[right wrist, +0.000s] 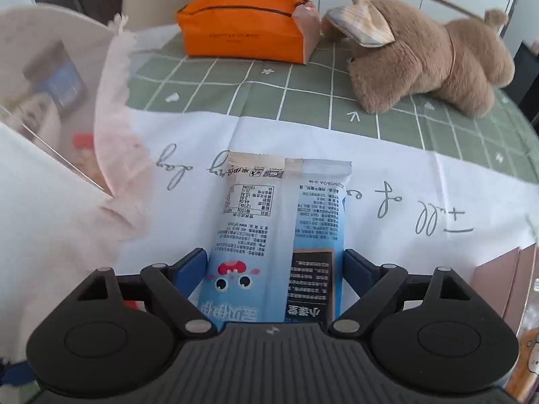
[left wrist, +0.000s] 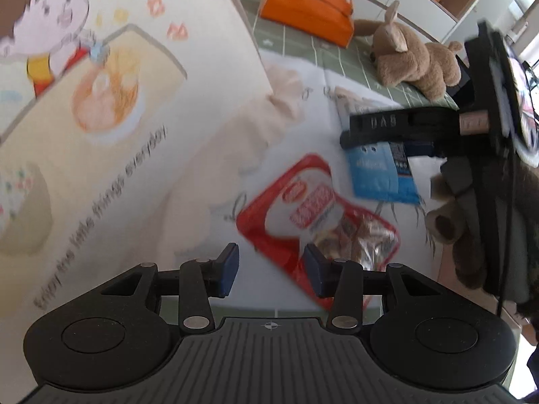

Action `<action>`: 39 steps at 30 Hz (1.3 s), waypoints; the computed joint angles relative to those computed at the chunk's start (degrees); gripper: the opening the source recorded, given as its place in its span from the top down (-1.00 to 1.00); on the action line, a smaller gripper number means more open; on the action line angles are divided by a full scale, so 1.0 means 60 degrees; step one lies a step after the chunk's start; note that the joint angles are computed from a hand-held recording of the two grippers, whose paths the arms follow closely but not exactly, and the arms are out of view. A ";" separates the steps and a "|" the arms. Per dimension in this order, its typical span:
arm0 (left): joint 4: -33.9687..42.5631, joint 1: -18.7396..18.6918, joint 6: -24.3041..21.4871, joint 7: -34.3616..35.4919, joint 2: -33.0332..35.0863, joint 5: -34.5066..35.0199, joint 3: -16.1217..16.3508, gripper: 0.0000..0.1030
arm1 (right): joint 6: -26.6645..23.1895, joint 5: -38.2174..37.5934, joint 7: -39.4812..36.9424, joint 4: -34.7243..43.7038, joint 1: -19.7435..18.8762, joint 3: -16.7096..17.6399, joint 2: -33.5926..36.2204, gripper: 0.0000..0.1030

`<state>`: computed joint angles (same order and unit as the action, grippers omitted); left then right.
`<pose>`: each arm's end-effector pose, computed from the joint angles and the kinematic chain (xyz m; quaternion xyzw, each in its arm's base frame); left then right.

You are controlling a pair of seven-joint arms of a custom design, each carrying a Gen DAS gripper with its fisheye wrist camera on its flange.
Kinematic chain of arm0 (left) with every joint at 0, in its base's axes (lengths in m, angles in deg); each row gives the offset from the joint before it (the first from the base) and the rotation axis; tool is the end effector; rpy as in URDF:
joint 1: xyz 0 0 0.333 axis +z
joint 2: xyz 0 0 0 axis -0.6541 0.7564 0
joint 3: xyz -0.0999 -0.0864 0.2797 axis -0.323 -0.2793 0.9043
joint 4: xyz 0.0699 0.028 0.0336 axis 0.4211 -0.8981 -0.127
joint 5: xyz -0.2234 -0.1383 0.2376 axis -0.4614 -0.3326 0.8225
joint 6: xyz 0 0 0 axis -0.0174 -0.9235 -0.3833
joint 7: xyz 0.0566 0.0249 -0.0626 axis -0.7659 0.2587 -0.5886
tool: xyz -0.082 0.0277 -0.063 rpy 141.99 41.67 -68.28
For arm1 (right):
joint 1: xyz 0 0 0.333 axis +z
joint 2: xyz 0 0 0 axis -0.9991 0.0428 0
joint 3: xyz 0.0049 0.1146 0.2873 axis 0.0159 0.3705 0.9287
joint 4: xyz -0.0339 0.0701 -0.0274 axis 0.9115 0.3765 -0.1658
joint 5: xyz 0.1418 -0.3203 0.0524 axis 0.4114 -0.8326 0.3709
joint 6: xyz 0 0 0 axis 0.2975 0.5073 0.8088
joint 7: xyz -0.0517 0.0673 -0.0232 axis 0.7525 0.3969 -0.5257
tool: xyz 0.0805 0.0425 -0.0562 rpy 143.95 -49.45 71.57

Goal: Organize snacks
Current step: 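Grasp the white-blue snack bag with the right gripper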

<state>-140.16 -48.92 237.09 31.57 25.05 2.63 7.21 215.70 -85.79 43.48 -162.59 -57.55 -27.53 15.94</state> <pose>0.5039 -0.1439 0.4294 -0.6793 0.6782 -0.2762 0.0481 0.6370 0.3555 0.4116 -0.7061 0.6646 -0.1570 0.1873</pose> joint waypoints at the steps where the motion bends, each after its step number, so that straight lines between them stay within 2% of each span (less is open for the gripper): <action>1: -0.0053 -0.0005 0.0013 0.0262 -0.0032 -0.0204 0.0001 0.09 | -0.0182 0.0068 0.0018 0.0188 0.0010 0.0026 0.0072 -0.57; 3: -0.0085 -0.0027 -0.0134 0.0852 -0.0133 -0.0789 0.0022 0.09 | -0.0934 0.0328 -0.0295 0.0594 -0.0039 0.0218 0.0088 -0.43; 5: -0.0127 -0.0079 -0.0008 0.1207 -0.0127 -0.1134 0.0020 0.09 | -0.1079 0.0605 -0.0437 0.0051 -0.0088 0.0410 -0.0484 -0.41; 8: -0.0080 -0.0157 0.0213 0.1437 0.0017 -0.1256 -0.0056 0.09 | -0.0366 0.0312 0.0026 -0.1980 0.0111 0.0376 -0.2115 -0.40; 11: 0.0106 -0.0237 -0.0218 0.1770 0.0029 -0.1289 -0.0157 0.09 | -0.0111 -0.0467 0.0743 -0.3676 0.0292 0.0417 -0.3635 -0.40; 17: -0.0612 -0.0912 -0.0098 0.3061 -0.0803 -0.2251 -0.0343 0.09 | -0.0196 -0.1535 0.1842 -0.7005 0.0094 0.1266 -0.6629 -0.41; 22: -0.1233 -0.1664 -0.1147 0.3599 -0.1673 -0.2830 -0.0208 0.09 | 0.0506 -0.1424 0.2668 -0.9953 -0.0329 0.1982 -0.9040 -0.41; 25: -0.1495 -0.2095 -0.0724 0.3373 -0.1772 -0.2948 -0.0425 0.09 | 0.0738 -0.1385 0.3618 -1.1411 -0.0721 0.2515 -1.0120 -0.42; 27: -0.1457 -0.2296 -0.0424 0.3003 -0.1621 -0.2482 -0.0636 0.09 | 0.1063 -0.1340 0.4233 -1.2295 -0.0940 0.2802 -1.0581 -0.45; 30: -0.1335 -0.2288 -0.0071 0.1668 -0.1278 -0.0345 -0.1116 0.09 | 0.1626 -0.1378 0.5351 -1.3202 -0.1278 0.3233 -1.0909 -0.56; 32: -0.1374 -0.2389 0.0295 0.1247 -0.1114 0.0677 -0.1237 -0.03 | 0.1877 -0.1468 0.6085 -1.3543 -0.1495 0.3528 -1.0961 -0.67; 34: -0.1445 -0.2530 0.0591 0.1232 -0.1050 0.1038 -0.1156 -0.03 | 0.1781 -0.2395 0.7299 -1.3638 -0.2083 0.4397 -1.1081 -0.70; 35: -0.1456 -0.2575 0.0660 0.1237 -0.1029 0.1164 -0.1105 -0.03 | 0.1836 -0.2781 0.7879 -1.3691 -0.2249 0.4658 -1.1105 -0.72; 37: -0.1436 -0.2724 0.0654 0.1568 -0.0994 0.0975 -0.0938 -0.03 | 0.1756 -0.3430 0.8808 -1.3671 -0.2436 0.4994 -1.1064 -0.76; 39: -0.1386 -0.2719 0.0551 0.1625 -0.0996 0.1032 -0.0877 -0.03 | 0.1728 -0.3873 0.9323 -1.3642 -0.2403 0.5012 -1.0953 -0.83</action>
